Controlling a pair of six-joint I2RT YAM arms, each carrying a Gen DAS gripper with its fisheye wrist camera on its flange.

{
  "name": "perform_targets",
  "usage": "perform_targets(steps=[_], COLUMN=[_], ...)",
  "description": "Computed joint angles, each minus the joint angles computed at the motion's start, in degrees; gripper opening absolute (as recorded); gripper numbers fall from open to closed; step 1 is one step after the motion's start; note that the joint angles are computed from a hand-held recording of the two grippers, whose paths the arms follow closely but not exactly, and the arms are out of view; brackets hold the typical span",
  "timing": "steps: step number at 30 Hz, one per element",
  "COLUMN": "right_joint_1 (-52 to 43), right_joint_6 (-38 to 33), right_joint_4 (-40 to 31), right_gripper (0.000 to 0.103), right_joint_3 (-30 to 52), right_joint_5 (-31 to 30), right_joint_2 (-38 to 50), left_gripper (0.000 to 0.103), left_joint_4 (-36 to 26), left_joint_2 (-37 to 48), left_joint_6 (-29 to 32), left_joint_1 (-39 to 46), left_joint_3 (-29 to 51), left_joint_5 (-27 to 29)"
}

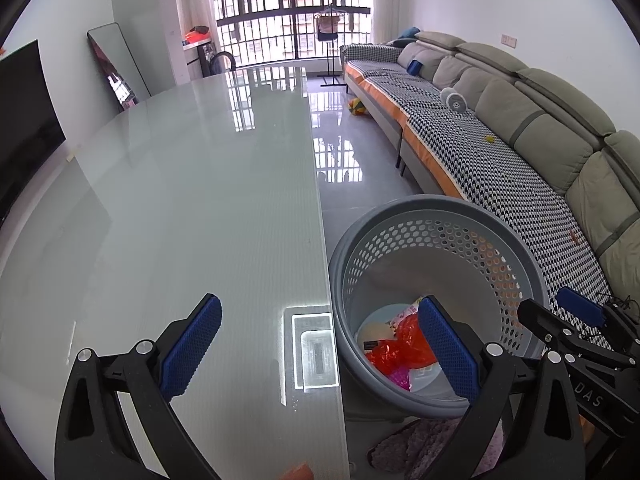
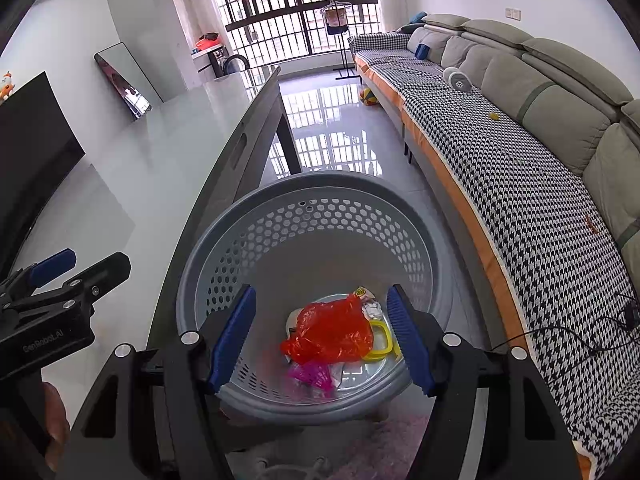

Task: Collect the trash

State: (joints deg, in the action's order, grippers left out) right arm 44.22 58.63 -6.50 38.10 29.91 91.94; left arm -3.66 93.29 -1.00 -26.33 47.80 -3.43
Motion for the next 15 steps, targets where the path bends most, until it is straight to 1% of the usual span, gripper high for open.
perform_targets(steps=[15], right_joint_1=[0.64], right_joint_6=[0.14], right_joint_4=[0.83], right_gripper=[0.065], right_joint_3=[0.28], right_joint_5=[0.09], right_joint_2=[1.13], left_gripper=[0.097], left_joint_4=[-0.39], left_joint_2=[0.35], left_joint_6=[0.18], left_joint_1=[0.33], left_joint_3=[0.45], left_joint_5=[-0.17])
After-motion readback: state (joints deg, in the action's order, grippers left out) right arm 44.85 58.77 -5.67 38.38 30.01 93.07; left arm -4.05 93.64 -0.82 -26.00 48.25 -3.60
